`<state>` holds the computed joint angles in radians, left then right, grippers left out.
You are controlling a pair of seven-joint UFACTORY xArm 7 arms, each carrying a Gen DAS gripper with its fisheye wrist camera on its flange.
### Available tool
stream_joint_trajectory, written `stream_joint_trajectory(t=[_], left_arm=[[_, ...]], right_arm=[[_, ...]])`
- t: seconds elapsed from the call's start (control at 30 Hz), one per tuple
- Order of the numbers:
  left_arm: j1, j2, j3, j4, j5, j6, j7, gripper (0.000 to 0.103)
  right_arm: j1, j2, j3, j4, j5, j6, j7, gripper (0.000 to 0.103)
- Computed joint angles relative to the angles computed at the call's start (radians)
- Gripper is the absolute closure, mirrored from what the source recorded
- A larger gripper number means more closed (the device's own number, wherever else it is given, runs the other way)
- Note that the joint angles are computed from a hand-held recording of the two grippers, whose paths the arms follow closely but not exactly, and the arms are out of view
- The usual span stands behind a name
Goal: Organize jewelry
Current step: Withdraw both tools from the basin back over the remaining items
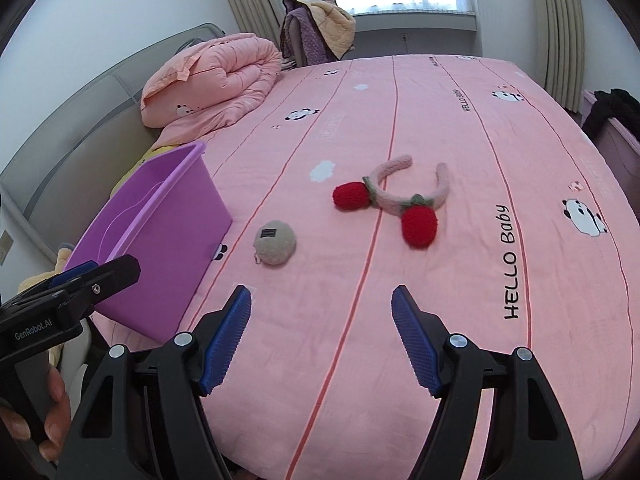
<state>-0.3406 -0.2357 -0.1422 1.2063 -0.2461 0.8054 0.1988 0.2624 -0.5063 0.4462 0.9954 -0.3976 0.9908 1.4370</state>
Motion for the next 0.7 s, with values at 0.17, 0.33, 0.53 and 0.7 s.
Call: stream_joint_trajectory(t=[0.17, 0.33, 0.53, 0.7], left_arm=[[-0.013, 0.027, -0.019, 0.001, 0.016, -0.003, -0.009, 0.01], [-0.022, 0.07, -0.032, 0.016, 0.038, -0.007, -0.03, 0.01], [-0.029, 0.129, -0.047, 0.032, 0.099, -0.032, -0.07, 0.01], [-0.032, 0.195, -0.048, 0.065, 0.123, -0.041, -0.099, 0.01]], right_arm=[[-0.004, -0.07, -0.018, -0.083, 0.026, -0.019, 0.032, 0.033], [-0.02, -0.089, -0.033, -0.132, 0.047, -0.049, 0.022, 0.033], [-0.039, -0.098, -0.067, -0.195, 0.074, -0.126, -0.003, 0.033], [-0.066, -0.088, -0.086, -0.23, 0.074, -0.172, -0.03, 0.033]])
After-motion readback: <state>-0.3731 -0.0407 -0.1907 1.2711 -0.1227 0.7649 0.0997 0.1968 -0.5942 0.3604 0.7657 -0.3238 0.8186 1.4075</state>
